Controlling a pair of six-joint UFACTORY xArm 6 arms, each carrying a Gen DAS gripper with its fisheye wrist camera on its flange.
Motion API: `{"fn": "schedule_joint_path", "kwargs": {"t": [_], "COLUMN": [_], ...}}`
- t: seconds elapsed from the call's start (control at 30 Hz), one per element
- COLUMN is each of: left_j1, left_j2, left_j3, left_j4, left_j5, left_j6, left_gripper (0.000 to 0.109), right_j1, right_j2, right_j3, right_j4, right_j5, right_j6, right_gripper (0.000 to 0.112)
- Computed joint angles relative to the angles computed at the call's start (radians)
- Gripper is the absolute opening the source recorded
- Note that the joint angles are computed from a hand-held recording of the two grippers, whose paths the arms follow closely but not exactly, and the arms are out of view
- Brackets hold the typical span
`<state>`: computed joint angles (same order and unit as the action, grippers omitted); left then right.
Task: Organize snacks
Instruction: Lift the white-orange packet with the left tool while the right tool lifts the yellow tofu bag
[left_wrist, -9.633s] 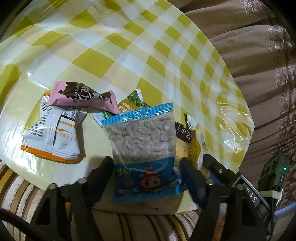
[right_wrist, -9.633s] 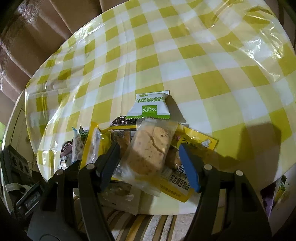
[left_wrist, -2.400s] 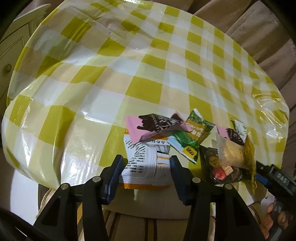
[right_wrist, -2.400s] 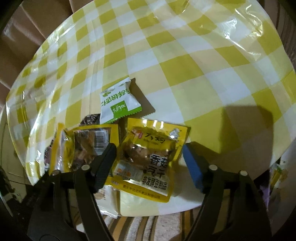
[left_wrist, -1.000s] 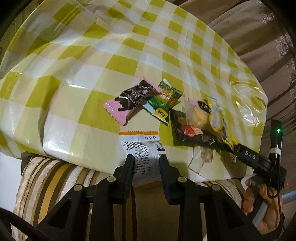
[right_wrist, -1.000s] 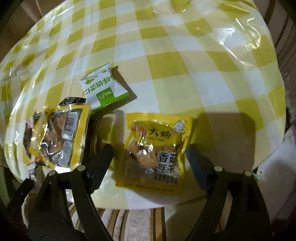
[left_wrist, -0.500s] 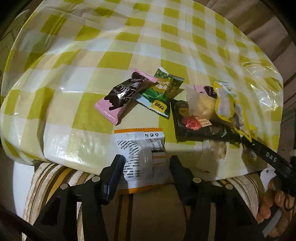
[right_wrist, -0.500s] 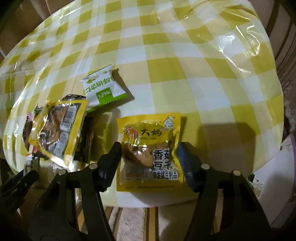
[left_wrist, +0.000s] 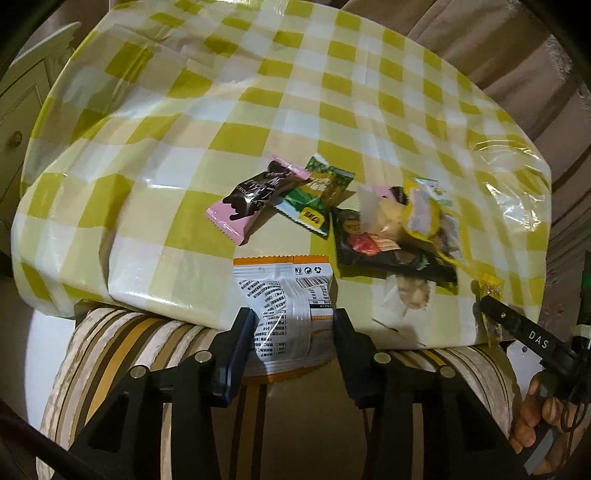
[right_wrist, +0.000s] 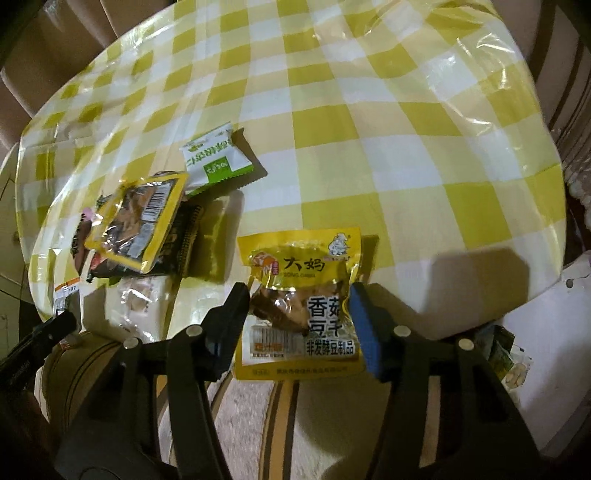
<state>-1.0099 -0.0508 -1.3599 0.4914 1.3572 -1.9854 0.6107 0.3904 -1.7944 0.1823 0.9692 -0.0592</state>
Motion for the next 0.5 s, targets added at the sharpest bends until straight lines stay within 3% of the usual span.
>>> {"fn": "schedule_joint_path", "kwargs": {"t": [0.23,0.5], "left_j1": [-0.019,-0.036], "left_j2": [0.034,0.144], "left_j3": [-0.063,-0.230], "left_j4": [0.020,0.067], "left_j5": [0.042,0.084], "left_j6": [0.011,0.098], "left_gripper": [0.044,0.044], "right_j1": [-0.012,-0.054], "right_j2": [-0.090,-0.163], "right_j3": [0.099,0.171], "right_j4": [0.007,0.072], "right_j5": [-0.047,-0.066], "right_j6": [-0.038,-0.088], "right_gripper": [0.059,0.059]}}
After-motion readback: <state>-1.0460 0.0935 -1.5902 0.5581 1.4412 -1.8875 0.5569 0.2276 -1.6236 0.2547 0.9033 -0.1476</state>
